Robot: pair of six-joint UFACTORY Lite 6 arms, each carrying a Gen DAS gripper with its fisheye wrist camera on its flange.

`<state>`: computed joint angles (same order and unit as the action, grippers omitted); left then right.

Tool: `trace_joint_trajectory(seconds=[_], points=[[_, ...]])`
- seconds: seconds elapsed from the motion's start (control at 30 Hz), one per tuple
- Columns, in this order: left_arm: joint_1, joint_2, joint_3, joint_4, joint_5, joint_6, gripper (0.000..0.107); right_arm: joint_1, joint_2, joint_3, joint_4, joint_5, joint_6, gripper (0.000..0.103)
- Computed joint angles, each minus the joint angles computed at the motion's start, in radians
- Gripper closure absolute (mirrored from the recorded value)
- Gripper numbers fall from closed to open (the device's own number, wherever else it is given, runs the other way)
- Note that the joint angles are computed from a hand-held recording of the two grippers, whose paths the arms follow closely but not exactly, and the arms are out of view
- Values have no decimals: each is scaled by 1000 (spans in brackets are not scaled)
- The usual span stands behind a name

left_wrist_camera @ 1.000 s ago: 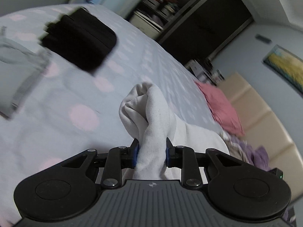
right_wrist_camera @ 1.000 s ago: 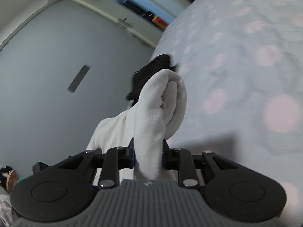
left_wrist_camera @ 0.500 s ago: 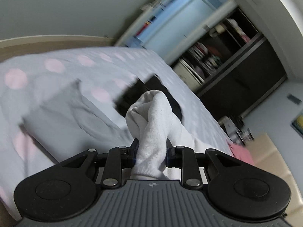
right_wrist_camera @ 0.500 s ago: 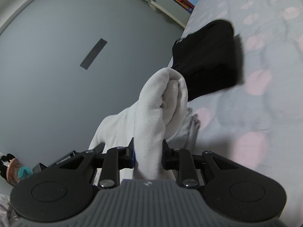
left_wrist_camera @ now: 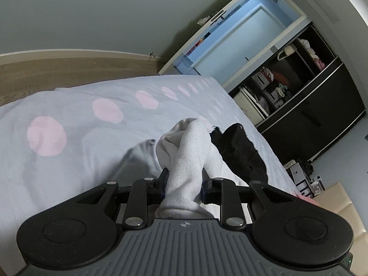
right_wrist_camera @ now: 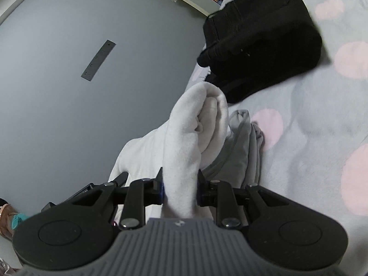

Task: Fold clothes
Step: 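Lift the folded white shirt with both grippers and carry it toward the black garment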

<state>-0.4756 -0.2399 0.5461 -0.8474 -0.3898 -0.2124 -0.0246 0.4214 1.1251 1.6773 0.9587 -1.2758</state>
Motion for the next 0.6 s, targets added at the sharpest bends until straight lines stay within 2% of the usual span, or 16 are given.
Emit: trace_joint_trajectory(seconds=[0.17, 0.27, 0.5, 0.6], points=[[83, 39, -72, 384, -51, -330, 84, 19, 58, 22, 31, -24, -37, 76], [127, 89, -89, 546, -107, -466, 84, 24, 93, 33, 44, -40, -47, 76], [196, 199, -97, 728, -176, -620, 84, 46, 137, 36, 73, -75, -84, 76], [202, 197, -109, 735, -158, -615, 84, 54, 163, 45, 77, -97, -78, 77]])
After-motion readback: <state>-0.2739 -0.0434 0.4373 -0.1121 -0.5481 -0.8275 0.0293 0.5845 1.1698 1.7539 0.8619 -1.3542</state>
